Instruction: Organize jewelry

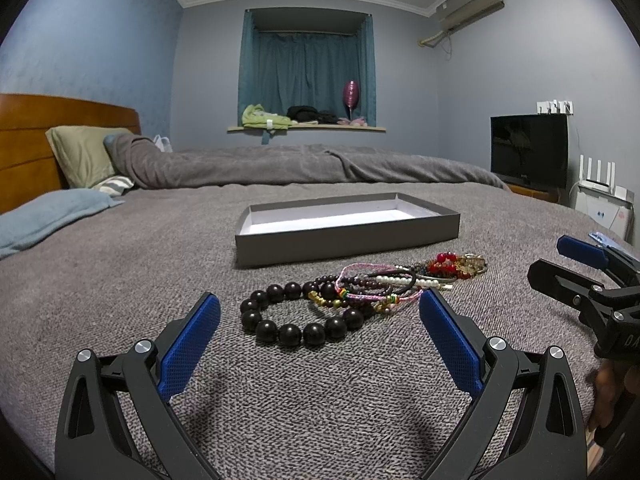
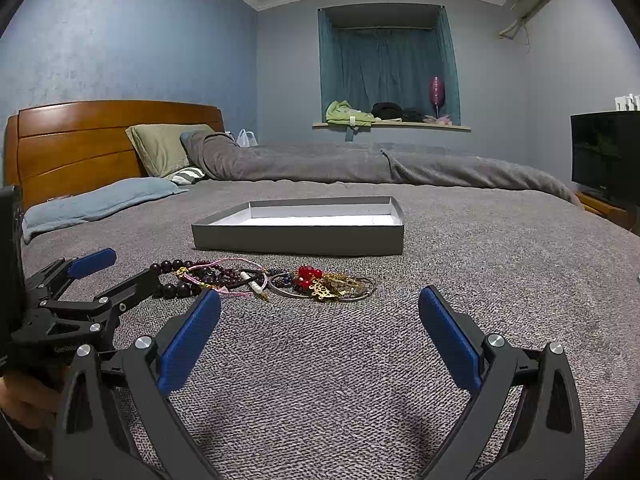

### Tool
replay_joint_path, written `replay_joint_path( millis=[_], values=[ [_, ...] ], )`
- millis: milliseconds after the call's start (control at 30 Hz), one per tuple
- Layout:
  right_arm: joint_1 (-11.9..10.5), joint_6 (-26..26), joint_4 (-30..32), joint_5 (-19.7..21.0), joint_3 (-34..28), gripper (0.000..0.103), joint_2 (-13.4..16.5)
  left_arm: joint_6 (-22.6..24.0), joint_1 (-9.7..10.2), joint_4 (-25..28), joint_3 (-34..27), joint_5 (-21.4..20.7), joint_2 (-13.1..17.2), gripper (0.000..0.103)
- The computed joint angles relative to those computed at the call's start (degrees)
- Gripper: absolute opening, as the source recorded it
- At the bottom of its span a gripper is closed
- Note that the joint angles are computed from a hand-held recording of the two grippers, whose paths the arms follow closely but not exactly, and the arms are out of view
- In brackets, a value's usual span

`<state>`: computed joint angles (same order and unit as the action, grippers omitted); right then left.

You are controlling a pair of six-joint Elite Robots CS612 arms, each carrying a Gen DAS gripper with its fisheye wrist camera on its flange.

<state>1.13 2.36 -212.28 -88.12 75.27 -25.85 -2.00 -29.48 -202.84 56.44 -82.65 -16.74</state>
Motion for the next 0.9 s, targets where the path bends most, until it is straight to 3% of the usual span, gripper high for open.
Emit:
replay_joint_path(
  millis=[567, 900],
  values=[
    [0.0, -0.2, 0.0, -0.5, 0.3, 0.098, -0.1, 0.4, -0.12, 0.1, -0.3, 0.1, 0.3, 0.099],
    [0.0, 0.3, 2.5, -0.3, 0.1, 0.098, -0.5, 0.9, 0.14, 4.1, -0.5, -1.4, -0.5, 0.099]
  ],
)
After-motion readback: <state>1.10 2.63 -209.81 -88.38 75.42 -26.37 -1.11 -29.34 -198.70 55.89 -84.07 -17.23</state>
